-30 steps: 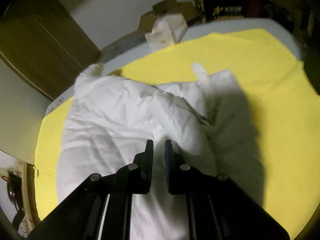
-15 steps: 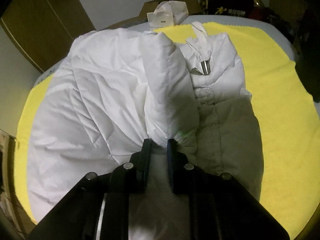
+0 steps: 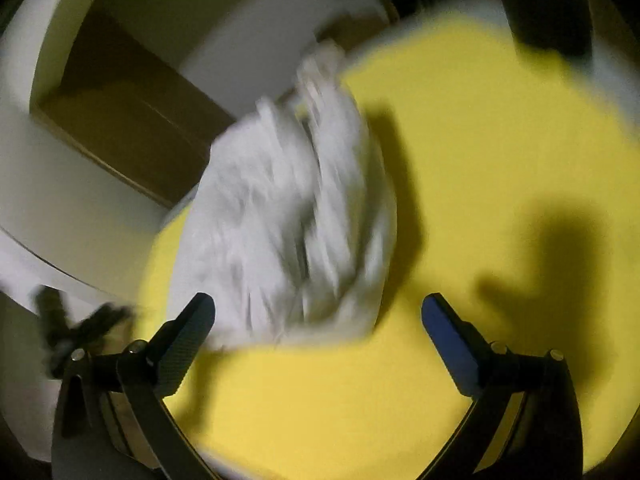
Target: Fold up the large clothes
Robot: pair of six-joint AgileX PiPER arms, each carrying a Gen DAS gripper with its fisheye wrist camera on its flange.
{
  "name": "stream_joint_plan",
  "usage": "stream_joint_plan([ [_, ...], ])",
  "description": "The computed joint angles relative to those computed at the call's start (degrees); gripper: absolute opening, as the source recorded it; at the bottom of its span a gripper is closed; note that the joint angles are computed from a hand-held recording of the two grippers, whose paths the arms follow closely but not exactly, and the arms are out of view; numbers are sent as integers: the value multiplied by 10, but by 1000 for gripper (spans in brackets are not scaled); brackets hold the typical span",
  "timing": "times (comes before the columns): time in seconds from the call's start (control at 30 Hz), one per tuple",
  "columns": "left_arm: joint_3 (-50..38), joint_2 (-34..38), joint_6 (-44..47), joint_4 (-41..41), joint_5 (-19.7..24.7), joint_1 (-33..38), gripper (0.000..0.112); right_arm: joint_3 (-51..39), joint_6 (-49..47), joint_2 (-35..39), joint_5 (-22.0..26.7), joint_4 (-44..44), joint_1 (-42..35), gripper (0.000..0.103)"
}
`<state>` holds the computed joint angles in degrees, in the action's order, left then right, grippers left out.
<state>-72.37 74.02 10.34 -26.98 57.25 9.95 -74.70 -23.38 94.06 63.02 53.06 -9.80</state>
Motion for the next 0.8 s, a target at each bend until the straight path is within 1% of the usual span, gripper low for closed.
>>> stream_joint_plan([
  [0.07,2,2,-6,2,-4,-4,103,47,-37,29,16,70,-19,103],
  [0.17,4,-3,-11,9,-4,-10,103,79,-88,60,20,146,-26,103],
  [0.27,7,-11,-11,15,0,-8,103,75,-103,83,15,172,-19,103],
  [0.37,9,-16,-12,17,1,4,103,55,-112,115,12,203,7,103],
  [0.4,10,-17,-12,16,2,10,103,43,-109,125,11,205,12,103],
  [0.43,10,-18,-13,17,2,11,103,36,-104,126,-1,198,20,103],
  [0.57,12,-18,-23,24,-3,12,103,29,-82,122,-29,183,39,103],
  [0.6,12,-16,-27,27,-4,9,103,22,-66,117,-42,159,48,103],
  [0.67,11,-13,-36,35,-7,0,103,-2,-2,106,-82,77,83,103],
  [0.7,11,-12,-36,36,-8,-2,103,-17,17,109,-88,63,99,103],
  [0.77,10,-9,-36,38,-9,-6,103,-21,23,113,-89,75,103,103],
  [0.8,11,-9,-35,38,-9,-6,103,-24,35,111,-98,74,108,103],
])
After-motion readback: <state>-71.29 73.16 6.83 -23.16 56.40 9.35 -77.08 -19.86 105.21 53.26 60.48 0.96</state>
